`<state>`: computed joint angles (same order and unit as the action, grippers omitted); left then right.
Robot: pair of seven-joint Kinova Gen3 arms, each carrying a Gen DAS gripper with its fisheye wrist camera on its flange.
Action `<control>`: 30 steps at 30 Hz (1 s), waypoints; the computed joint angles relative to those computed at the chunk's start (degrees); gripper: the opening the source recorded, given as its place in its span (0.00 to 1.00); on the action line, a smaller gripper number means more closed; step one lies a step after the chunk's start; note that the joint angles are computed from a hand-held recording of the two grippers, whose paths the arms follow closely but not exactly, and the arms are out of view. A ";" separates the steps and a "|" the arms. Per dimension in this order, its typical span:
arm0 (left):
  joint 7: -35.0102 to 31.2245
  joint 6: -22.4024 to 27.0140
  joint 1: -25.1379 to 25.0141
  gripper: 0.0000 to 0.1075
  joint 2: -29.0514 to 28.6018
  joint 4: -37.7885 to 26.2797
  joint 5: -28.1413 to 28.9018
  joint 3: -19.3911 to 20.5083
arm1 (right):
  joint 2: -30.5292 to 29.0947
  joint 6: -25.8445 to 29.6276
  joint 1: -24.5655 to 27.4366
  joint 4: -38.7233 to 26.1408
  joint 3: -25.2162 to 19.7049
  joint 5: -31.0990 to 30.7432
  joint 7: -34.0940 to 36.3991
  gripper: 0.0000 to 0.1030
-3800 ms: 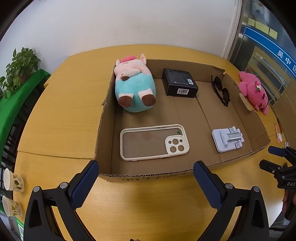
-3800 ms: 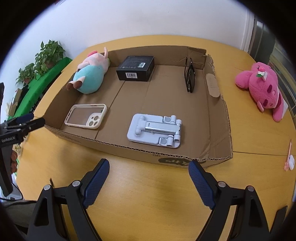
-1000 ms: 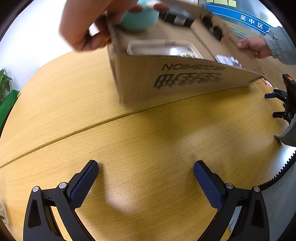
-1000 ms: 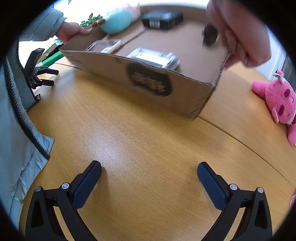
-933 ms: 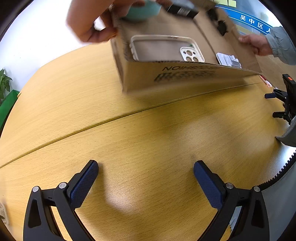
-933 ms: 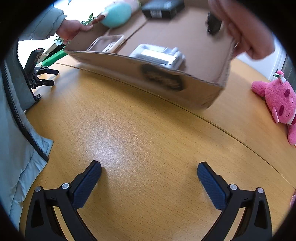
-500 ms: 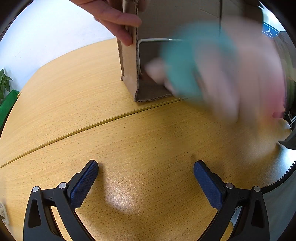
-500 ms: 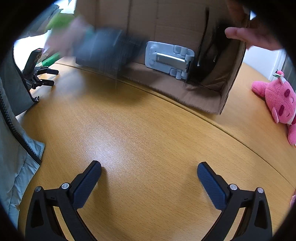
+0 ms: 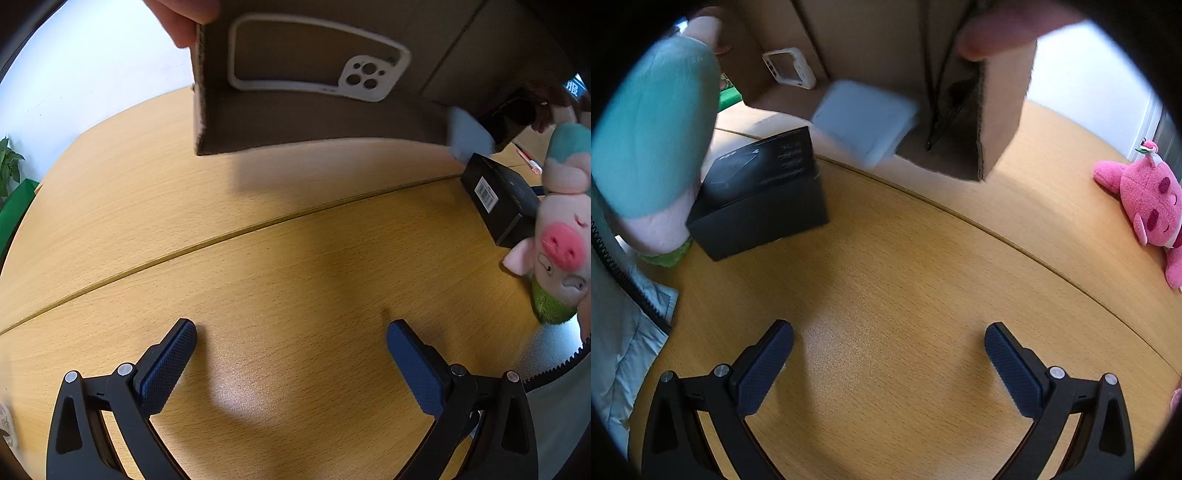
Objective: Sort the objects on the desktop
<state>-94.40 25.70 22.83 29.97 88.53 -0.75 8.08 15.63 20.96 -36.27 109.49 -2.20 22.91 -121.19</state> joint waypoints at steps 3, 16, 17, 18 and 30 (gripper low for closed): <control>-0.12 0.18 -0.07 0.96 0.03 -0.15 0.07 0.04 | 0.03 0.10 0.24 -0.13 -0.16 -0.16 0.26 1.00; -0.42 1.00 0.01 0.96 0.44 -1.35 0.21 0.04 | -0.18 0.75 0.94 -0.74 -0.69 -1.00 1.46 1.00; -0.50 0.91 -0.07 0.96 0.36 -1.18 0.25 0.08 | -0.19 0.82 1.07 -0.82 -0.78 -1.16 1.62 1.00; -0.51 0.91 -0.07 0.96 0.36 -1.18 0.26 0.07 | -0.20 0.92 1.21 -0.93 -0.87 -1.31 1.83 1.00; -1.80 0.77 -1.30 0.96 -0.32 -0.31 0.90 0.70 | -0.31 1.29 1.25 -1.17 -0.92 -1.60 2.14 1.00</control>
<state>-96.21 26.47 21.52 29.65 88.22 0.15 8.78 15.32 22.25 -35.02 108.32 -3.12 21.31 -119.05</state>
